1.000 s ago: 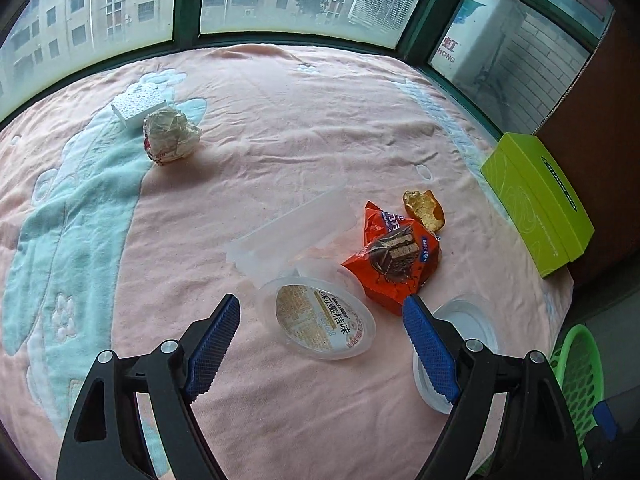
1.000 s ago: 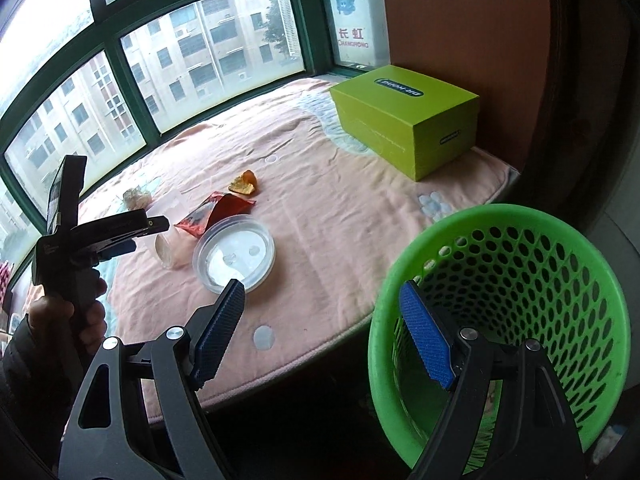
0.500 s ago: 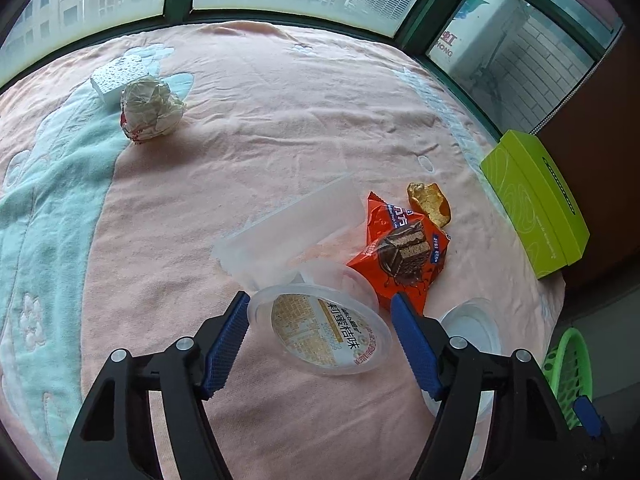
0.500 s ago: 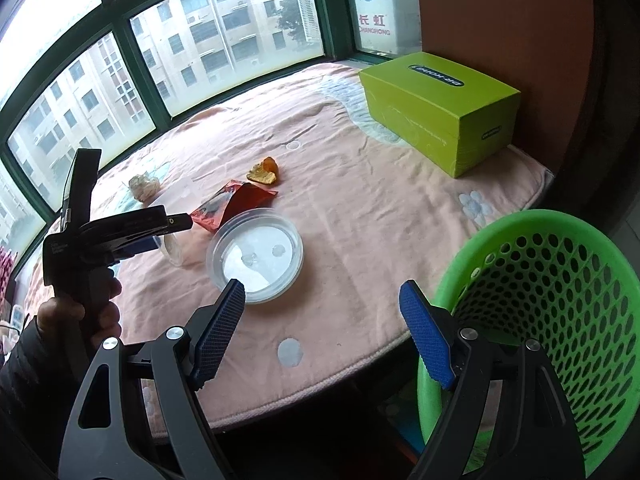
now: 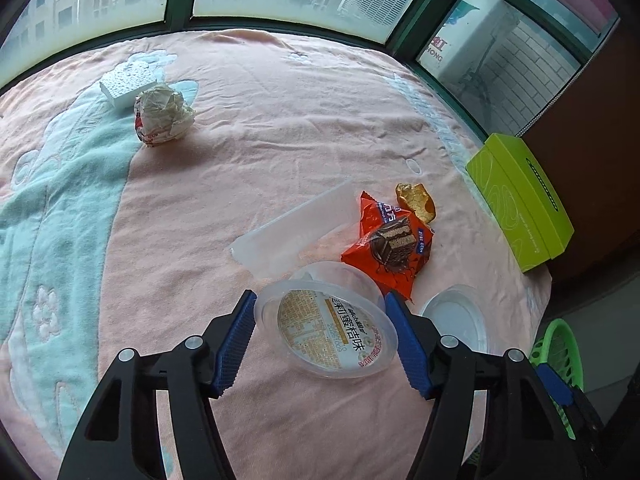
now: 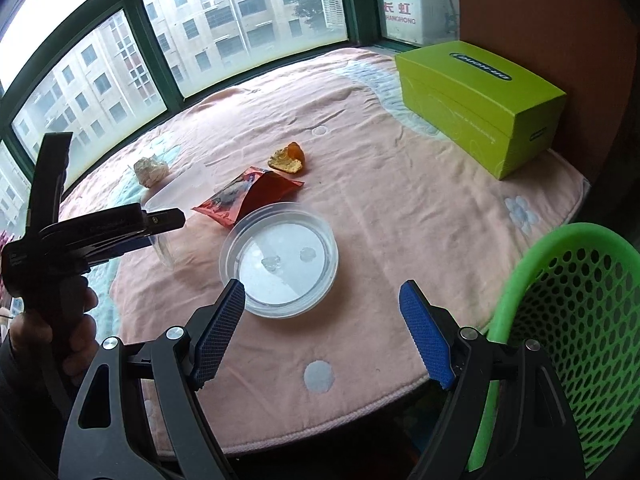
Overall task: Collect trash
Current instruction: 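Grasp the round labeled cup with the left gripper while the right grasps the clear lid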
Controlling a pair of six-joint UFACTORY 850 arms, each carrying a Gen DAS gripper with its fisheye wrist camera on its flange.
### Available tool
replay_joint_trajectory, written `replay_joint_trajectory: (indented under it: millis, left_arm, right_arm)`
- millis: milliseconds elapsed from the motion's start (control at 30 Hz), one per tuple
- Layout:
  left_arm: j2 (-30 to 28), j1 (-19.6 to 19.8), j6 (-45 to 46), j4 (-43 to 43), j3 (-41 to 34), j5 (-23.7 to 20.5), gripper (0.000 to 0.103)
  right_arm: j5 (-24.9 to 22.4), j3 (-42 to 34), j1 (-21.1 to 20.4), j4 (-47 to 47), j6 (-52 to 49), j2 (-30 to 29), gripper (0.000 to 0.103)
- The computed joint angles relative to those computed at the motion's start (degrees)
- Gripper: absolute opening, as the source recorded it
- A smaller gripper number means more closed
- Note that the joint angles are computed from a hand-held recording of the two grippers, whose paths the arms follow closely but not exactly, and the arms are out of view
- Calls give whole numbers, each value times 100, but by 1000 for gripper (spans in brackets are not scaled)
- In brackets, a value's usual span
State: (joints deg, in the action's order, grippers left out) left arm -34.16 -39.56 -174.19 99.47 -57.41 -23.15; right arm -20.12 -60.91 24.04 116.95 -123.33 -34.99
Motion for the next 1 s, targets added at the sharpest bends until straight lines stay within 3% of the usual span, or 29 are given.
replay_joint_trajectory:
  millis: [67,167,467,667,833,1000]
  left_arm:
    - [112,-50,2,-27,99,-75,63]
    - [285,-135,80,-162,248,-204,63]
    - [652,-307,86,-351,613,-476,63]
    - [749,-339,-31,-290,732,-524,63]
    - [773,-354,-108,-278,781,-526,63]
    - [777,-369,-82,-303,782,-527,63]
  right_arm:
    - [-52,-102,37,-278,266,-94,79]
    - [-39,-235,126,-306,260,-216,88]
    - [288,-668,399,-429,149,-589,93]
    - [573,-810,554,171,-558,-717,96]
    - [752,-830,656,1461,-1883,-772,96]
    - [786,-855,675,1716,-2124,-803,93]
